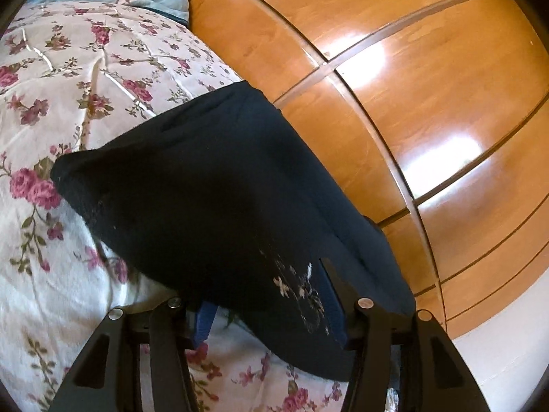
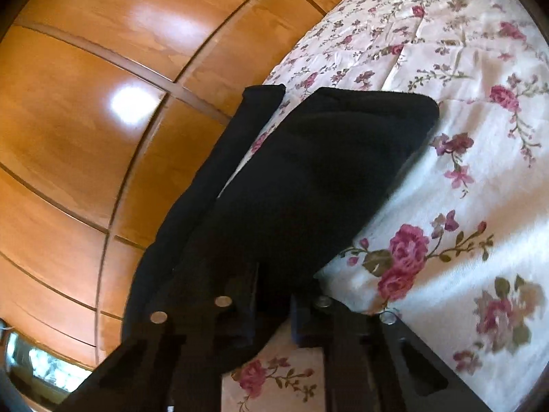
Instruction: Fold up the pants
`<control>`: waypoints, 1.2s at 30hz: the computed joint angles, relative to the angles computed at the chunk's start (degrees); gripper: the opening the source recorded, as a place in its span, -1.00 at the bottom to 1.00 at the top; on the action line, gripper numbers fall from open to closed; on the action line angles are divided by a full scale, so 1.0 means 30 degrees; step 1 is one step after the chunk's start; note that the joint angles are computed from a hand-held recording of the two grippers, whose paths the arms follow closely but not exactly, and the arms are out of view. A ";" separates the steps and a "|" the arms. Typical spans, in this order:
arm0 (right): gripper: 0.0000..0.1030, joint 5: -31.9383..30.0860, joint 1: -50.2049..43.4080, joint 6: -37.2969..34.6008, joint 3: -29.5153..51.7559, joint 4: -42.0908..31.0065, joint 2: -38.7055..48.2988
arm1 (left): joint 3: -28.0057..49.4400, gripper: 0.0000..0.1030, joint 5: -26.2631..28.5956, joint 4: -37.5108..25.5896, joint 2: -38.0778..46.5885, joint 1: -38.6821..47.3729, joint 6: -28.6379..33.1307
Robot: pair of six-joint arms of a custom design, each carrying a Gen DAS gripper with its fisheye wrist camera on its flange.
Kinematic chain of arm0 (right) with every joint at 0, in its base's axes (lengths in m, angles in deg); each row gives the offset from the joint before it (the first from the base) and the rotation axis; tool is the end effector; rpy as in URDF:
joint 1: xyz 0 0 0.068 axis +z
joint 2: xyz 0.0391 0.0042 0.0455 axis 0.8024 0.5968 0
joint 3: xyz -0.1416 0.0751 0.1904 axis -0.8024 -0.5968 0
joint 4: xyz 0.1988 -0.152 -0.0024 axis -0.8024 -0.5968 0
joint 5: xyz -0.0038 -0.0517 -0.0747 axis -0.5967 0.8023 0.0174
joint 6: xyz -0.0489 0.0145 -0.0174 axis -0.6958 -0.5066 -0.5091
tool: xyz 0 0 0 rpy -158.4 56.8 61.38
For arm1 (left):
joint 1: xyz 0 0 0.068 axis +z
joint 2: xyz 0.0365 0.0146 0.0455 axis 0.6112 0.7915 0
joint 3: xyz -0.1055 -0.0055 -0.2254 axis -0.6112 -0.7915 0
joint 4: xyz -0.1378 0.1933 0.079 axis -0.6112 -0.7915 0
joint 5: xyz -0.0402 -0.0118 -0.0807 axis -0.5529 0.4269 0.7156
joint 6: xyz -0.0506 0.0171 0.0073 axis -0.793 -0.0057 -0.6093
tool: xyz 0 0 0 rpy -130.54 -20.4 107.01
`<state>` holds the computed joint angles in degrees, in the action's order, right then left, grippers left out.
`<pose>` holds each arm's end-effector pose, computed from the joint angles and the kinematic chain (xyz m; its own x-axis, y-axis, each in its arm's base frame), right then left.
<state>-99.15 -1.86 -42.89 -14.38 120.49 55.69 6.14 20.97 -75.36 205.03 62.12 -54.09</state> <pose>0.1626 -0.1943 0.0475 -0.1031 0.9161 -0.3874 0.5025 0.3841 0.7746 0.4116 0.1569 0.0615 -0.7211 -0.5177 -0.4605 -0.0094 0.6719 -0.7406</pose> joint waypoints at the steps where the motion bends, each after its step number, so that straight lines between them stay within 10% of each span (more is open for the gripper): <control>1: -0.75 0.0145 0.0080 -0.0129 -0.0057 0.0116 -0.0008 | 0.0067 0.01 -0.0236 -0.0040 0.0042 -0.0053 0.0019; 10: -0.83 0.1537 0.0920 -0.0788 -0.0133 0.0662 0.0073 | 0.0233 -0.02 -0.2356 -0.0620 -0.0203 -0.0767 0.0563; 15: -0.84 0.1951 0.0982 -0.0934 -0.0266 0.0740 -0.0027 | 0.1088 -0.71 -0.2749 -0.2194 0.0113 -0.0436 -0.0056; 21: -0.84 0.2787 0.0755 -0.1795 -0.1585 0.0395 -0.2561 | 0.0089 -0.87 -0.1410 -0.2949 -0.1319 0.0556 0.1041; 36: -0.85 -0.1996 -0.5866 -0.7113 -0.4181 -0.9106 -1.2090 | -0.4297 -0.88 0.1803 -0.7317 -0.6148 0.4751 0.8344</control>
